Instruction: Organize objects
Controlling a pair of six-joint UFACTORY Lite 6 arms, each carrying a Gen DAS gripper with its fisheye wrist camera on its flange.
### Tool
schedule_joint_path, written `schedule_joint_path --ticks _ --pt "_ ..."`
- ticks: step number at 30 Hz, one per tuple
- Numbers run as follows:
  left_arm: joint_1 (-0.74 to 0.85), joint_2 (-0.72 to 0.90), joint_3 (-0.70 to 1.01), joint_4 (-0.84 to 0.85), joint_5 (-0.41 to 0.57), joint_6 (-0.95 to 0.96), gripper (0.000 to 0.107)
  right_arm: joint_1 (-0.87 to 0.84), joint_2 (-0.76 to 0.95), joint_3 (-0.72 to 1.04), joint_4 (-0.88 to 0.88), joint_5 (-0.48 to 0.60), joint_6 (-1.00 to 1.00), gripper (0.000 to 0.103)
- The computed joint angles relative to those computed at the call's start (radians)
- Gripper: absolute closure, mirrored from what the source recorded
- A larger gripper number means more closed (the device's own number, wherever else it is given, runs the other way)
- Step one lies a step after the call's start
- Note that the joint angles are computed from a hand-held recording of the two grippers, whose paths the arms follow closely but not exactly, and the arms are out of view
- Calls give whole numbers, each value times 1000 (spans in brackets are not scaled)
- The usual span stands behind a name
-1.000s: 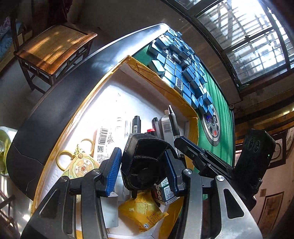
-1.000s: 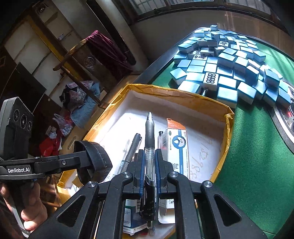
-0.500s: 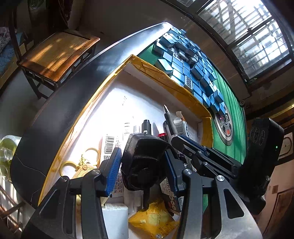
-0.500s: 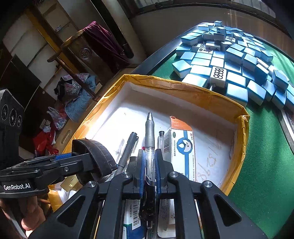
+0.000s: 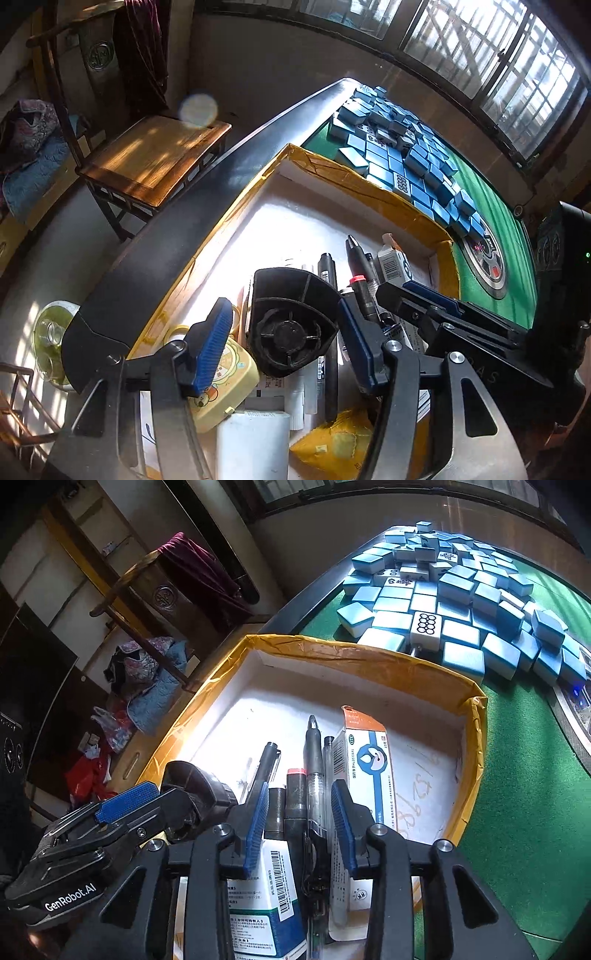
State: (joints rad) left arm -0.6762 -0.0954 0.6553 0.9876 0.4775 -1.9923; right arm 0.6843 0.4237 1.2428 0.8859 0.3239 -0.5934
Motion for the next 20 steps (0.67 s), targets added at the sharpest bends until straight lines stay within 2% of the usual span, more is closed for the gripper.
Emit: schedule_joint_path --ticks 1,4,7,9,11,13,16,20 --pt "-57 -11 -1 31 77 -57 43 6 -43 -38 21 -17 -14 57" --pt "-225 -19 20 43 335 -166 33 18 -187 -172 104 -59 -65 48" --pt "-335 -19 46 -24 508 -201 32 43 -331 -318 133 -116 -57 44" --pt "-365 -8 66 -98 531 -165 32 60 -413 -396 64 -137 20 43" --pt "-395 -17 49 -135 482 -149 32 62 -487 -468 49 -138 35 41" --pt "-439 10 56 -170 482 -167 32 78 -545 -530 19 -148 76 40" --pt "-479 67 88 -209 469 -173 32 75 -606 -606 68 -144 31 40" --pt "-529 185 191 -247 525 -161 32 64 -659 -661 23 -138 80 40"
